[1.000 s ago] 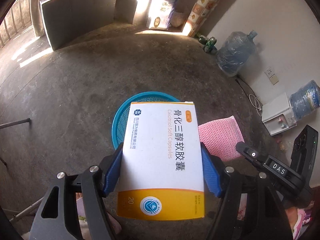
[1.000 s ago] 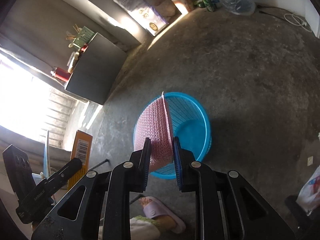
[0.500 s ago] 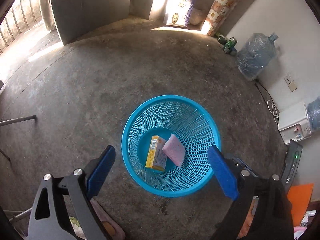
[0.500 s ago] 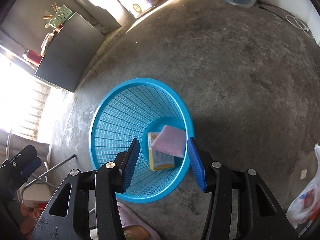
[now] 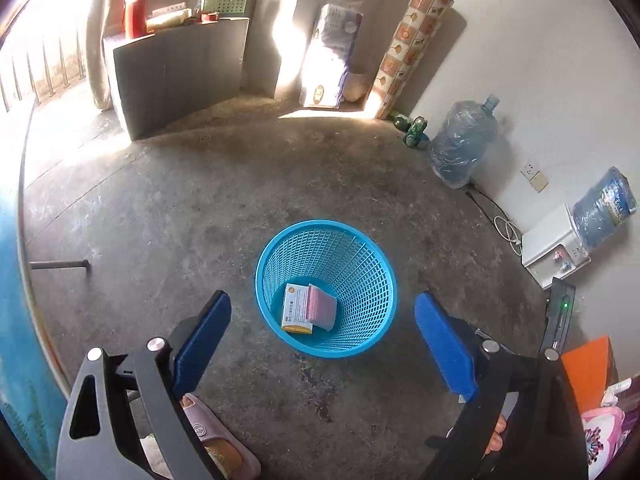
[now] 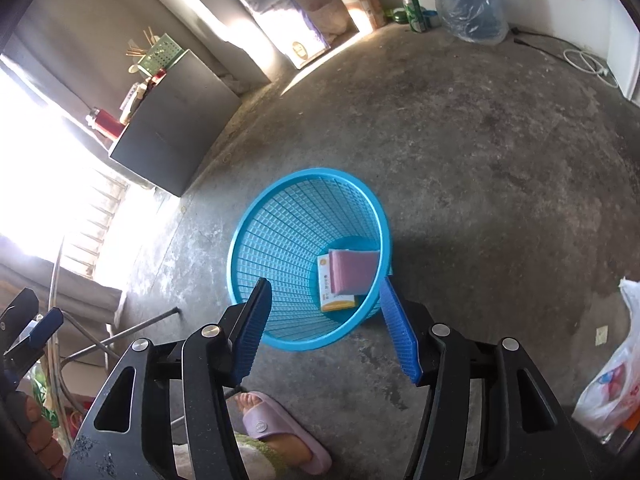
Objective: Collect trash
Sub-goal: 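Return to the table and grasp the green Scream bottle with the right tool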
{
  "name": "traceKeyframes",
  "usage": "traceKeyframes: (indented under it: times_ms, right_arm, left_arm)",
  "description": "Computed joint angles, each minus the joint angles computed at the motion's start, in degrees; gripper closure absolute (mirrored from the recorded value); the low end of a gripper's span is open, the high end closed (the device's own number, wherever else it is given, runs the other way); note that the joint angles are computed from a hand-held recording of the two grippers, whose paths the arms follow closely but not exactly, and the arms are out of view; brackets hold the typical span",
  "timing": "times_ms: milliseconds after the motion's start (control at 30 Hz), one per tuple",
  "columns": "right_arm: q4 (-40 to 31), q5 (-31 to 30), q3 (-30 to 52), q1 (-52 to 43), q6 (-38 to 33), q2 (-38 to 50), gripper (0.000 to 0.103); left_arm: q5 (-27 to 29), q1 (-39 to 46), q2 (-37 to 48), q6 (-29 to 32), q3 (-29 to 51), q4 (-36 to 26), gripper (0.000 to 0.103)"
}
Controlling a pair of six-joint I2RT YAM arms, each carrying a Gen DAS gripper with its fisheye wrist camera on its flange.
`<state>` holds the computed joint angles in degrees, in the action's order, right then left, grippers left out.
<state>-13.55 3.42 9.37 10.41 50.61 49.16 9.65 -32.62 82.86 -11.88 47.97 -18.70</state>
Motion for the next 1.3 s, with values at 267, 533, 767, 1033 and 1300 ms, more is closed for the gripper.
traceKeyframes:
  times_ms: [267,533,767,1033,1300]
  right_arm:
    - [-11.5,17.0,14.3,25.2,4.7,0.0,0.025]
    - [-12.2,30.1,35.5,41.9,-5.0,17.5,0.008]
    - [-19.1,36.4,54.5,50.3,-5.9,36.3,0.008]
    - [-22.0,28.5,78.1,54.9,-12.9,51.9,0.008]
    - [-29.2,5.0,117.8,52.2,-10.9,77.6,0.008]
  left_arm:
    - [6.1,12.9,-23.3,5.4,-6.5,-16.5,0.007]
    - [17.0,45.1,-39.1,26.4,-5.4,-36.9,0.006]
    - [30.3,90.6,-32.5,64.7,-2.0,-52.1,0.006]
    - [36.3,118.5,-11.5,88.0,9.3,-57.2,0.006]
    - [39.2,126.3,3.0,88.2,21.0,-57.5,0.006]
